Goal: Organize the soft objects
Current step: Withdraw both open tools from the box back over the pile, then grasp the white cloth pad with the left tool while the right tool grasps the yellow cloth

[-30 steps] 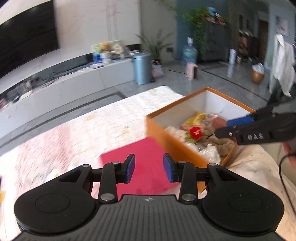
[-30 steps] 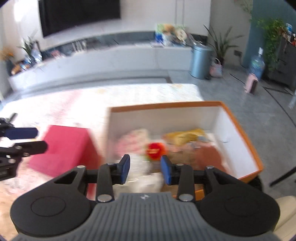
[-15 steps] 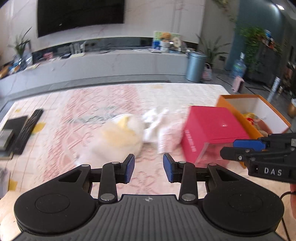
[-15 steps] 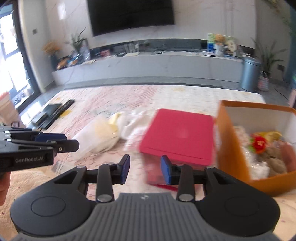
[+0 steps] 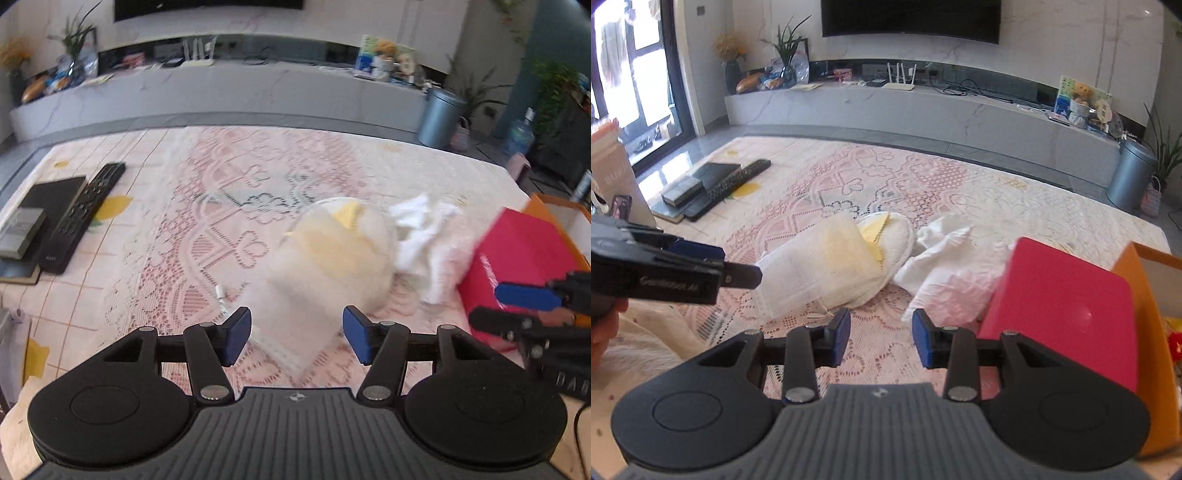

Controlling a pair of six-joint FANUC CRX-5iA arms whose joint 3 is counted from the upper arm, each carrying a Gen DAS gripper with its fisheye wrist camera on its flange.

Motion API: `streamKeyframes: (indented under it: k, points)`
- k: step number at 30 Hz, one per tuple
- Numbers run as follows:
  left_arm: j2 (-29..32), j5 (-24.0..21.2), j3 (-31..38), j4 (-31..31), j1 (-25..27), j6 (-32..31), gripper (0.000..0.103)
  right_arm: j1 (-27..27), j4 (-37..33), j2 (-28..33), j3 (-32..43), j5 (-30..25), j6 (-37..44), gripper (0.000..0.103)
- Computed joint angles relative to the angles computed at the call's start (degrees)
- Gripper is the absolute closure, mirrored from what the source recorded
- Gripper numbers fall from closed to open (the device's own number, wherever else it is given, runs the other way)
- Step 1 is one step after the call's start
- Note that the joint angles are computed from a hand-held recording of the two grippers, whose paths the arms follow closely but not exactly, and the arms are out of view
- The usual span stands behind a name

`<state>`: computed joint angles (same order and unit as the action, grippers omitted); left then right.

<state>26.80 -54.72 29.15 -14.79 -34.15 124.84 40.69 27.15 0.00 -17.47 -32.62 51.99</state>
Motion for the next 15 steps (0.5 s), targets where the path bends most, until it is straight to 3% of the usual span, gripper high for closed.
streamKeyframes:
  k: [4, 11, 15]
  points:
    - [0.01, 4.53, -2.03, 2.63, 2.72, 1.73, 0.020, -0.49, -0.93, 4.80, 3.69, 1.28, 3.19, 0.066]
    - [4.01, 7.33, -0.48, 6.39, 4.80, -2.07, 0.020, -2.35, -5.03, 14.41, 12.72, 1.28, 5.93, 0.066]
    - [3.67, 11.98, -4.86, 13.59, 6.50, -7.09, 0.034, -3.08, -8.94, 17.12, 15.52, 0.45, 8.05, 0.067]
